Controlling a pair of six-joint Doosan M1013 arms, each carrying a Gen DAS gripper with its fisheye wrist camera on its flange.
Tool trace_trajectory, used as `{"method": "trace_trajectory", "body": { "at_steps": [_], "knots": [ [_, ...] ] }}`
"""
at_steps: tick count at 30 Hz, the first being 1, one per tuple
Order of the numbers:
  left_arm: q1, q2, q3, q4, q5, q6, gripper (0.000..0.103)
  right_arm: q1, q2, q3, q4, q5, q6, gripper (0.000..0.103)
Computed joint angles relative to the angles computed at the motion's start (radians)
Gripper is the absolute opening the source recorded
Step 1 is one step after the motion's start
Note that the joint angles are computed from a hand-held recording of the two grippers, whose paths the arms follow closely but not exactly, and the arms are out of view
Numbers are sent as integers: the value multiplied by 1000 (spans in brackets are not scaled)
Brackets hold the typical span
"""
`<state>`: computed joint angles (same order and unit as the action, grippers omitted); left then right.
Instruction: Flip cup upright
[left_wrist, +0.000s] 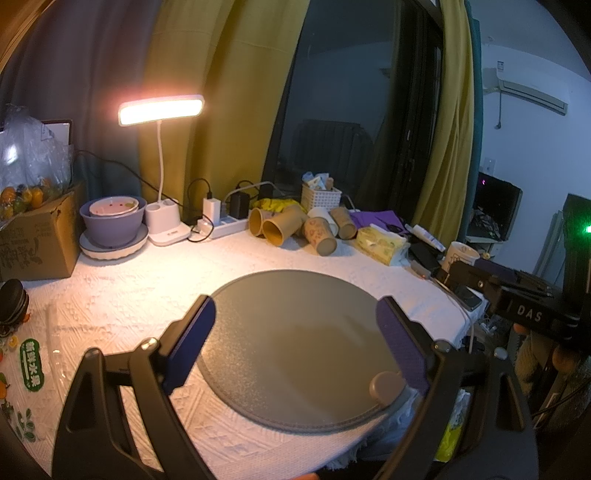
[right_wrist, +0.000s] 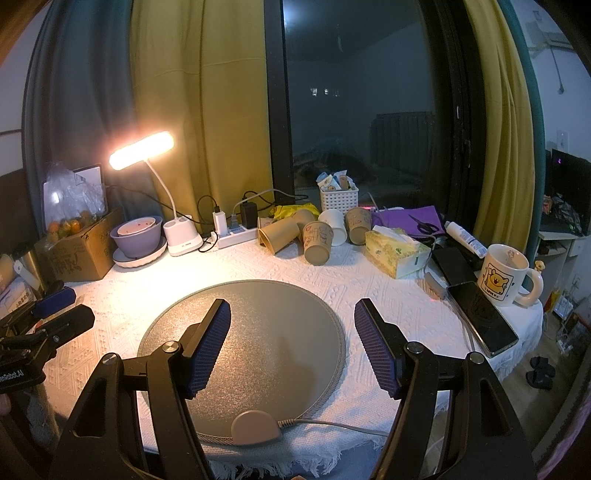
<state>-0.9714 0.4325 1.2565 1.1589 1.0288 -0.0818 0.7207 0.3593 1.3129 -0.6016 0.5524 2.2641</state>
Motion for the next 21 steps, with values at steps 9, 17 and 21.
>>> {"method": "trace_trajectory", "body": {
  "at_steps": [9,17,21],
  "knots": [
    [0,2,-1,3,1,2,90,-1,0,1,1,-1,-2,73],
    [23,14,-16,-45,-28,57,90,-5,16,-22,39,19,-44,73],
    [43,28,-38,-86,-43,99,90,-18,37,-42,78,31,-81,73]
  ]
}}
